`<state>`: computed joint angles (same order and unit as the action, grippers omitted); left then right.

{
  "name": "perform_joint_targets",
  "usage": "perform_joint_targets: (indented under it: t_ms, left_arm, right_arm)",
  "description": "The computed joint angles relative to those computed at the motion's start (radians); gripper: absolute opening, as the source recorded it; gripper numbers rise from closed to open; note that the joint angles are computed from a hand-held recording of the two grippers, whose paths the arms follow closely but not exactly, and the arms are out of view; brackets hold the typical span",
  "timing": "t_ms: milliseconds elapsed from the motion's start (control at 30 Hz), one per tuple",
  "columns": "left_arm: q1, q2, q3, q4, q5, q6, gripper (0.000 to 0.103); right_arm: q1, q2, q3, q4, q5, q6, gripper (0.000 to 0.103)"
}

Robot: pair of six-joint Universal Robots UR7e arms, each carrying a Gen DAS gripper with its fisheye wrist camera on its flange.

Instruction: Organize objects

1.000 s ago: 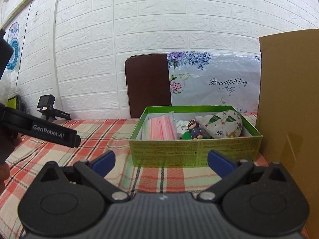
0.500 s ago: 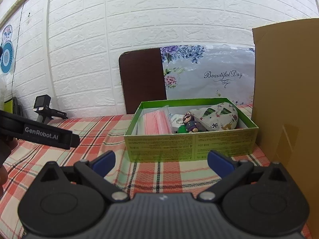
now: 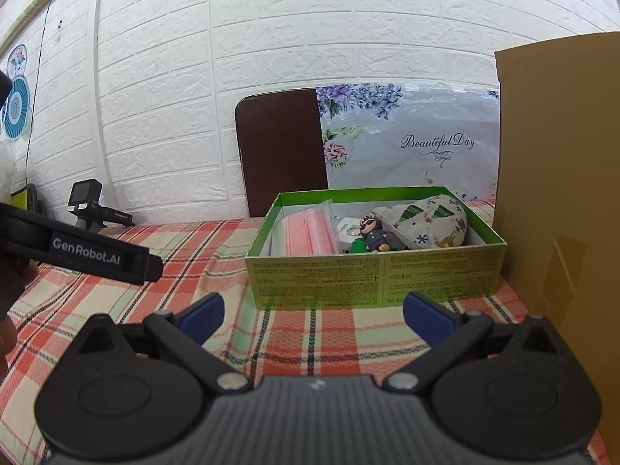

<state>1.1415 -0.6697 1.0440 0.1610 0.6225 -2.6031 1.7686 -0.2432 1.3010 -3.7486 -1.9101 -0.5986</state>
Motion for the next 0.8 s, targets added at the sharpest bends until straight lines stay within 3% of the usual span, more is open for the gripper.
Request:
perform_joint_targets:
  t_ms: [800]
  left_arm:
    - [0.008, 0.010, -0.020, 0.042, 0.007, -0.033, 0.103]
  right_arm:
    - [0.004, 0.006, -0.005, 0.019, -0.006, -0.013, 0.102]
